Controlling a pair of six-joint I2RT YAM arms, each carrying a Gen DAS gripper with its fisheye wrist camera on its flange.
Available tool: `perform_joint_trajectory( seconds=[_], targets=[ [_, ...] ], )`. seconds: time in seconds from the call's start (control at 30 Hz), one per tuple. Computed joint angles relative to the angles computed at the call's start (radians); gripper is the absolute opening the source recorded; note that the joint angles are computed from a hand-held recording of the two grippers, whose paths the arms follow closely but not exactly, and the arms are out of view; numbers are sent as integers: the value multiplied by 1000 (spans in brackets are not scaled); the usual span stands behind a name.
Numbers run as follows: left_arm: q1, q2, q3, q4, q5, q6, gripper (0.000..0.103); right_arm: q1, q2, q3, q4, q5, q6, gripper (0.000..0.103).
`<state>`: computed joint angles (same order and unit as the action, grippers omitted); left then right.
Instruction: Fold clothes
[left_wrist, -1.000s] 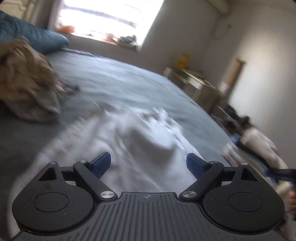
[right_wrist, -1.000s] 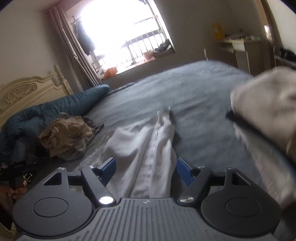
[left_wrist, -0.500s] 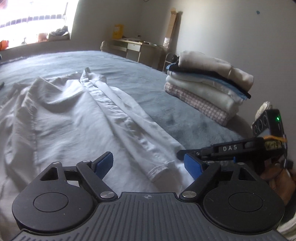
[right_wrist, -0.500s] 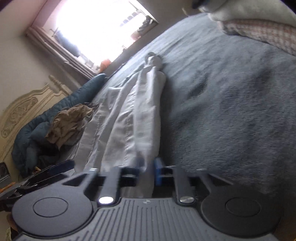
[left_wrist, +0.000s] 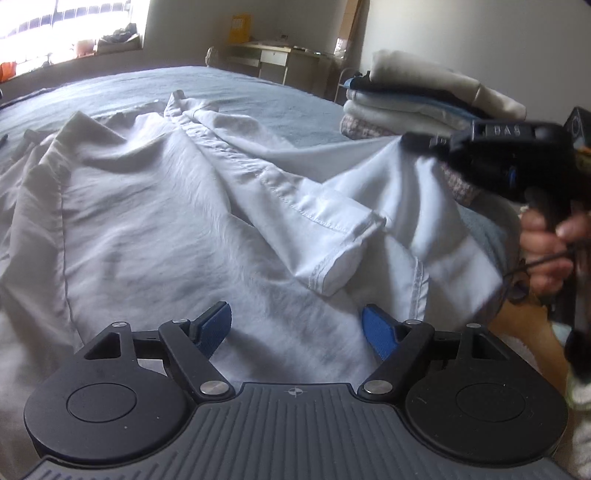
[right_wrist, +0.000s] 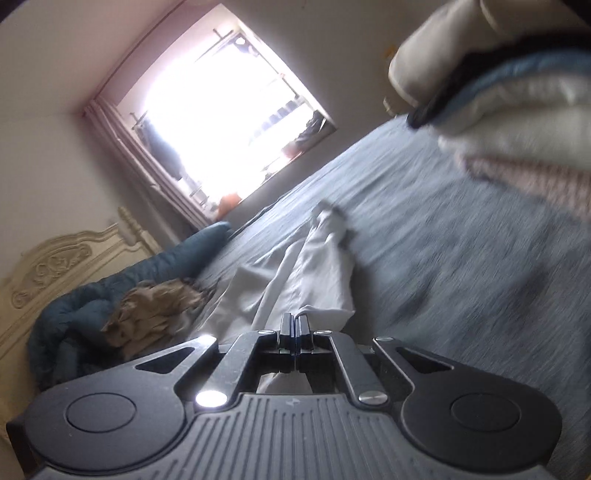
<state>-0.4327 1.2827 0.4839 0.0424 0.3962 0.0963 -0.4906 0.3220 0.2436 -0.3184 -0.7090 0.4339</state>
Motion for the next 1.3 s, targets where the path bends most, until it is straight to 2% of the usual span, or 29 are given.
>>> perform_joint_trajectory(
  seconds=[0.07,0.2,0.33,0.4,0.47,0.57,0.67,0.73,0.8,0.83,0.87,0.93,0.97,1.07,1.2,1.3],
  targets=[
    [18,-7,-6,2,18,-2,79,22,60,61,8,104,-69,1],
    [33,9,-6,7,46,-34,79,211,250,190,145,494,-235,1],
    [32,25,-13,34,62,-56,79,425,481,307,376,931,-456,1],
    [33,36,-16,50,75,-59,80,506,608,352,532,1105,-586,1],
    [37,54,-15,65,87,-61,80,554,738,403,680,1228,-718,1],
    [56,71,-26,97,114,-69,80,582,934,493,745,1293,-776,1],
    [93,66,-37,111,166,-85,81,601,1089,560,647,1289,-728,1],
    [125,45,-47,106,208,-94,82,611,1133,585,524,1293,-656,4],
    [161,8,-59,89,249,-92,83,619,1185,617,402,1287,-584,24],
    [184,-21,-69,75,270,-84,84,621,1212,635,342,1275,-551,39],
    [207,-50,-79,60,291,-77,84,619,1188,623,313,1261,-519,42],
    [266,-113,-96,23,341,-52,85,618,1049,546,289,1223,-481,47],
    [298,-143,-105,4,367,-40,86,623,972,518,266,1210,-462,55],
    [401,-220,-128,-57,446,-10,86,651,729,477,137,1179,-413,70],
    [565,-288,-136,-189,556,72,86,717,532,523,-137,1152,-318,71],
    [729,-289,-118,-327,656,201,87,704,462,564,-325,953,-202,71]
  ],
)
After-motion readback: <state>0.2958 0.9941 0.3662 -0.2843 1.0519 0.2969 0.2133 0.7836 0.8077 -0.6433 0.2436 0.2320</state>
